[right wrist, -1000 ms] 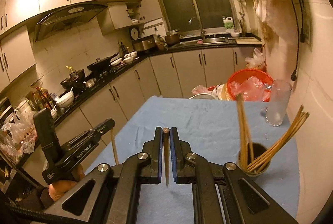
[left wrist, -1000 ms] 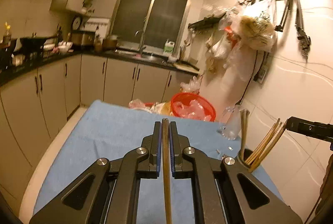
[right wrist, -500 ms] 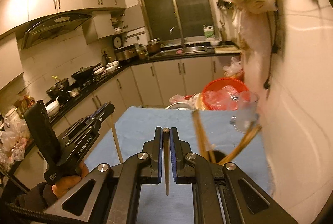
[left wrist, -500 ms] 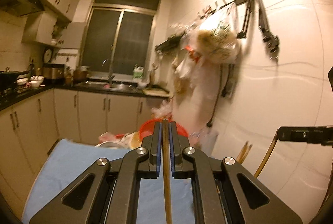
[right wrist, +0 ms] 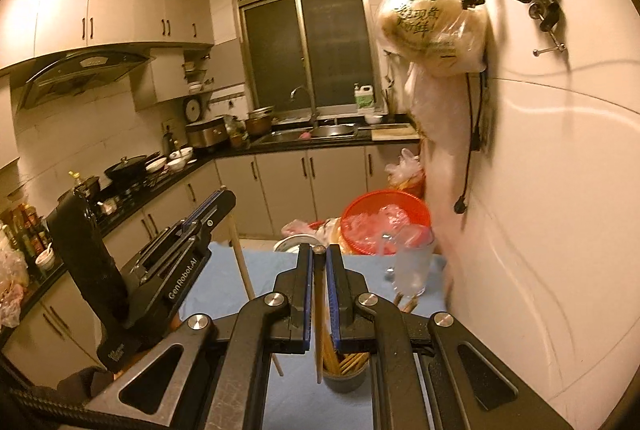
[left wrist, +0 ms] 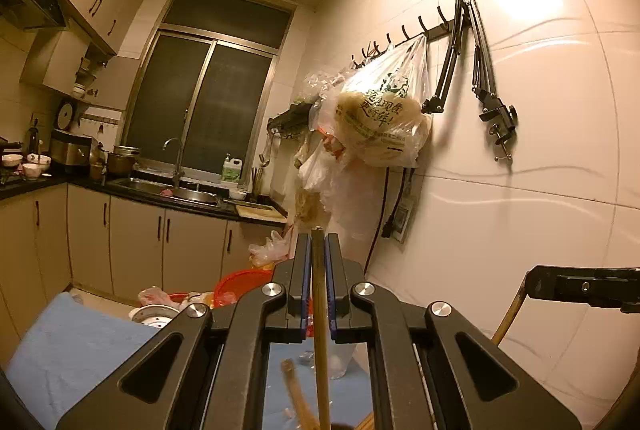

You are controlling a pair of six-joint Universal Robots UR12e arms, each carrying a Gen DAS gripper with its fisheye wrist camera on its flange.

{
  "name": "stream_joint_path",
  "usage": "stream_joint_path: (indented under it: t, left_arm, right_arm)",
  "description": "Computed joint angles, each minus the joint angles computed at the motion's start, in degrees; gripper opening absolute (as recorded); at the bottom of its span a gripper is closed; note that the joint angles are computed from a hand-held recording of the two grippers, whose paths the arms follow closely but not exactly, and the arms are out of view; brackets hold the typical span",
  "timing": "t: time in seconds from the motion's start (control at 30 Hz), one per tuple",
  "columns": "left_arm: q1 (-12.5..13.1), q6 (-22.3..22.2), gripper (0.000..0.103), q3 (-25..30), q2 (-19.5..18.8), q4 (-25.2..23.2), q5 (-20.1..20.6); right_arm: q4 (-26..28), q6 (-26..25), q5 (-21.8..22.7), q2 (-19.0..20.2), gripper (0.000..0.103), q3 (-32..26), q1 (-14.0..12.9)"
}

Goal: Organize utensils
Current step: 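Lift the left tool's chopstick over the cup while the right tool carries its own, then lower both chopsticks into the cup and open both tools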

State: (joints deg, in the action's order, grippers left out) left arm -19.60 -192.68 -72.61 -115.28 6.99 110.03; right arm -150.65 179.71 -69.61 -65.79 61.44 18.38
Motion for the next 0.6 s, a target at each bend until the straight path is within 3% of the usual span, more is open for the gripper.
stream_joint_path:
  t: [0.37,0.6]
  left_arm:
    - [-0.45,1.1,0.006,4.87,-6.2,-0.64,0.99]
    - [-0.14,-0.11,0.006,4.34,-7.36,-3.31,1.1]
  right_arm:
    - [1.16,0.97,-1.17,3.1,0.007,-2.52,-0.71]
    - [3.38,0.96,-0.68,4.64,0.007,-2.98,-0.96]
